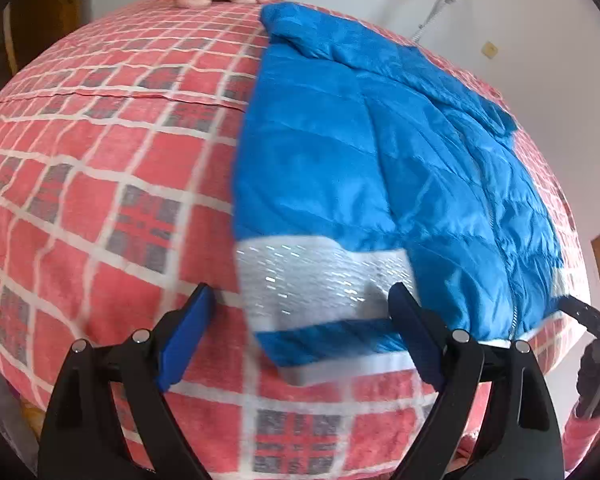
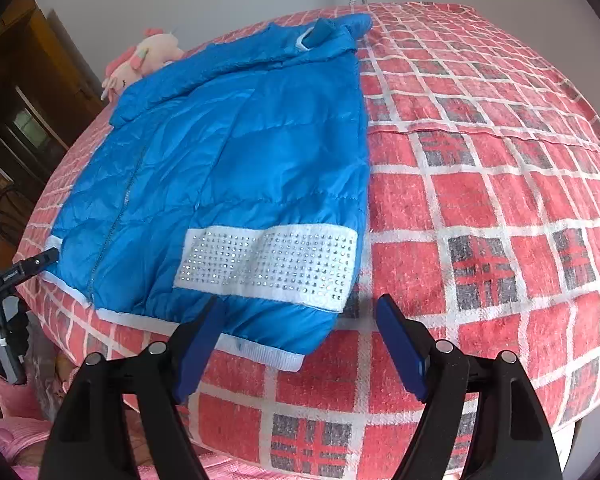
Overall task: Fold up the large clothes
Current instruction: 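Grasp the white hem band with the right gripper while the left gripper grasps the hem, then lift the hem band with both grippers and fold it over toward the collar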
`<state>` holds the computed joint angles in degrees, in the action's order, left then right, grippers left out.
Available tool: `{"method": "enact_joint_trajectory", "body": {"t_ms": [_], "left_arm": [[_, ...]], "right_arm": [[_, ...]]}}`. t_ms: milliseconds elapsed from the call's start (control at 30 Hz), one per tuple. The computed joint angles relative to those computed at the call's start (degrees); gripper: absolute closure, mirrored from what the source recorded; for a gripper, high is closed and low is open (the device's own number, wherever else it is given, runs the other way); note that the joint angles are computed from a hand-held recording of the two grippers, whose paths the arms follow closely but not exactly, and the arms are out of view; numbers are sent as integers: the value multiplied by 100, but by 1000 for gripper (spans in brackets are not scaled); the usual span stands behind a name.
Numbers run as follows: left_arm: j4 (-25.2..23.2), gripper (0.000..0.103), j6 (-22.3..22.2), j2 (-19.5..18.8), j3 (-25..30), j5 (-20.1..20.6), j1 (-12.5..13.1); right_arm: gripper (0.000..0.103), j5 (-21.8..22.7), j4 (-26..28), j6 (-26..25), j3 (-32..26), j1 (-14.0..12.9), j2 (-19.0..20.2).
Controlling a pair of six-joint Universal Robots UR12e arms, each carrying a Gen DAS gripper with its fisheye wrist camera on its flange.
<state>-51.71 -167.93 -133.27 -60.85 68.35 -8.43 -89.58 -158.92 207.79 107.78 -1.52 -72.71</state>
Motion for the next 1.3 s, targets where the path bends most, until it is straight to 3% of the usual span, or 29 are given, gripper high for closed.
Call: {"method": "enact_joint_trajectory", "body": {"t_ms": [233,400,600,667,1100,1300], "left_arm": [[43,26,167,-7,-23,-8,-67],[49,50,203,-26,7,-116,-49],[246,79,148,28,-91,-308,-7],[251,82,153,35,-83,-399,13],[469,83,385,4,-195,-347,9],[393,85,251,11,-163,-584,61]], "right_arm": [[28,21,-9,-72,-28,1,56],[48,228,-99,-199,-27,-42,77],[80,282,-332,-394,-7,-26,75],[85,368,-501,-376,38,-55,35],[86,25,-313,-634,-40,61,150],[88,86,-374,-604,-24,43,104]]}}
